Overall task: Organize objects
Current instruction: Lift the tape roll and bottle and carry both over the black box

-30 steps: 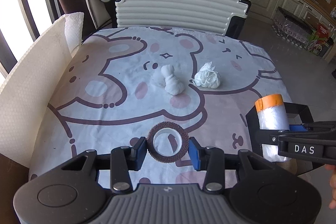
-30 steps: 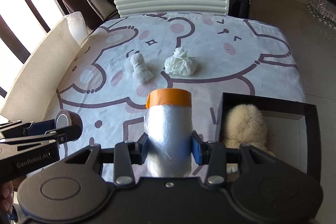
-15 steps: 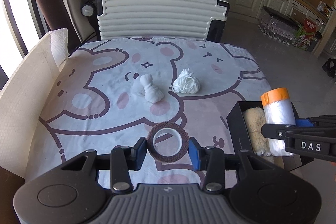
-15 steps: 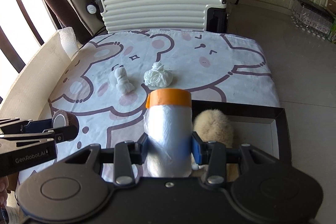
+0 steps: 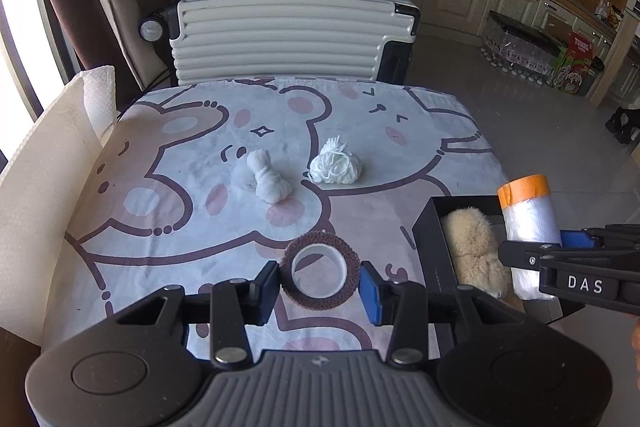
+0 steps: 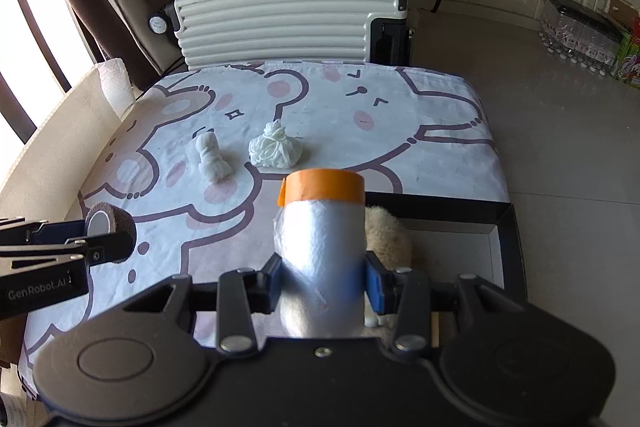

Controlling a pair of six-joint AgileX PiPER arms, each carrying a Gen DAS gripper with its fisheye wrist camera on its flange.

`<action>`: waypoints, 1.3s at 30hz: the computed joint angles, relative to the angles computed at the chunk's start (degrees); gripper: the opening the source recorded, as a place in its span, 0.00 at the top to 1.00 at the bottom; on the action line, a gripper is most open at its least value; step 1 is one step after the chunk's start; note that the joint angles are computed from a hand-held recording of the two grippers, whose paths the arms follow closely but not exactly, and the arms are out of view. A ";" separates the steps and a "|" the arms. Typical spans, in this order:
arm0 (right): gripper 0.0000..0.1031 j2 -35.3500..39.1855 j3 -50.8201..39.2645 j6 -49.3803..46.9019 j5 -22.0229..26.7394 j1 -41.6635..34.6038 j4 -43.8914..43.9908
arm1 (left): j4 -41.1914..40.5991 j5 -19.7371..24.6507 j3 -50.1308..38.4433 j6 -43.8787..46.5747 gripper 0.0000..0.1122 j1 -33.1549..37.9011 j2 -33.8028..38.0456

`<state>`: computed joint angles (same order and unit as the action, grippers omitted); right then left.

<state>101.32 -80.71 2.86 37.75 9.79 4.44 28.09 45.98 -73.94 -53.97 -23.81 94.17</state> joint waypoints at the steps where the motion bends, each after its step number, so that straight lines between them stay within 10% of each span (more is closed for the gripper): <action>1: 0.59 -0.09 0.11 -0.30 -0.07 -0.17 0.26 | 0.03 0.03 -0.18 0.00 0.61 -0.11 0.21; 39: 0.59 2.15 7.64 -0.77 -3.63 -12.78 -3.17 | -7.06 -4.89 -13.86 8.98 0.61 -6.79 11.54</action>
<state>103.47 -73.07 2.09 34.12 -2.98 1.27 21.03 41.08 -87.80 -45.00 -30.60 105.71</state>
